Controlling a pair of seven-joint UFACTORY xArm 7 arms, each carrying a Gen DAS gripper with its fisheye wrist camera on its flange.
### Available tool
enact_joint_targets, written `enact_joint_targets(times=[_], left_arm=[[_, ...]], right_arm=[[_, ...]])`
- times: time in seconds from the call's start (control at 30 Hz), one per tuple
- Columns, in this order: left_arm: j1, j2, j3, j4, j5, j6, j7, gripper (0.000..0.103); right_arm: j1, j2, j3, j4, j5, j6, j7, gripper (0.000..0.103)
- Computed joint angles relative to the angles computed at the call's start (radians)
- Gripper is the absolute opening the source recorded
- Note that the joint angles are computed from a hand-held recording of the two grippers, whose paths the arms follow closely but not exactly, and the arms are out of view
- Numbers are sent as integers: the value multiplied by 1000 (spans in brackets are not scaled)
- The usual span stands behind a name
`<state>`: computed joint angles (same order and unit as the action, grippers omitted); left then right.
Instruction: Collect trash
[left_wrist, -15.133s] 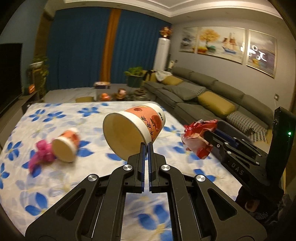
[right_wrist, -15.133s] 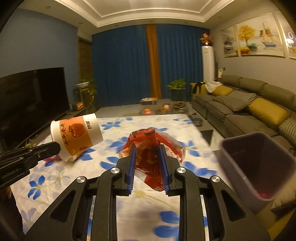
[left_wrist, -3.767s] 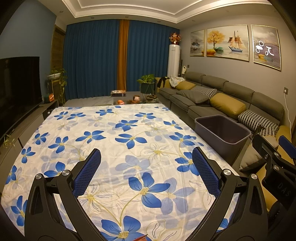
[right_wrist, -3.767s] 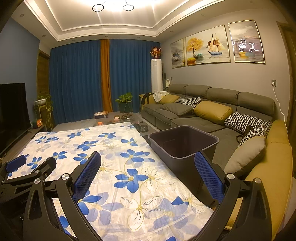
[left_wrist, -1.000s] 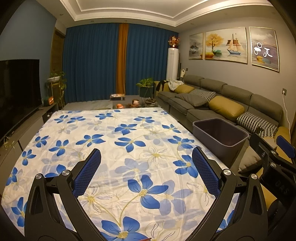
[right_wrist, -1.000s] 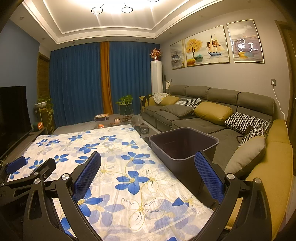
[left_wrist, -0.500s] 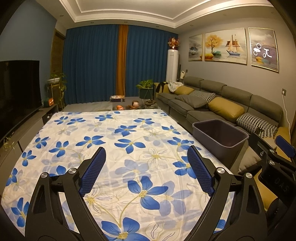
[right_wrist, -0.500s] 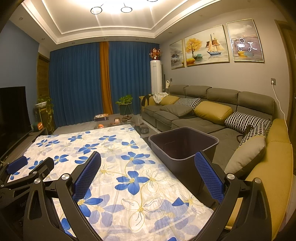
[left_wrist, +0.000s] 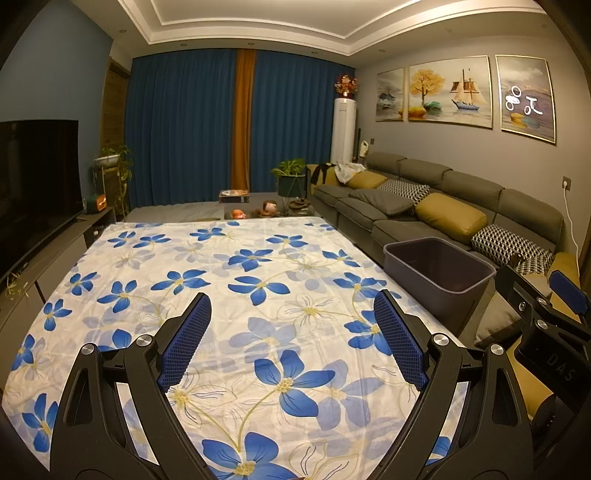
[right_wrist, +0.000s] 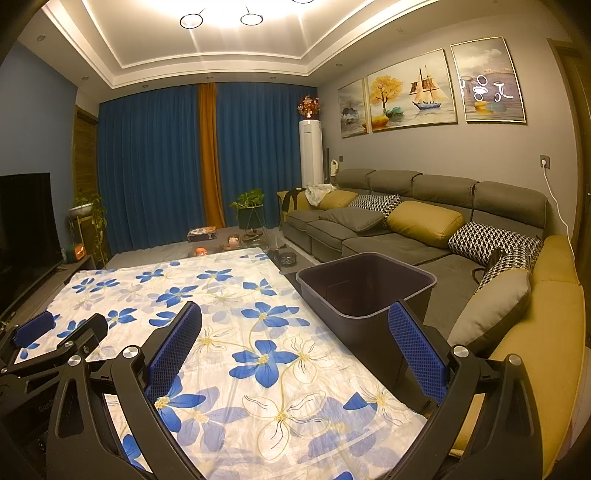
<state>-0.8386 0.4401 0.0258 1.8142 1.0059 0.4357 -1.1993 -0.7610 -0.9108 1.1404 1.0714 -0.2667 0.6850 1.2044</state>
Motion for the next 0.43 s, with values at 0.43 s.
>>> enact_joint_targets(times=[0.43], left_arm=[[-1,-6,-2,-11,5,10,-15,95]], right_arm=[[4,-9,-2,-6,5,0,9,97]])
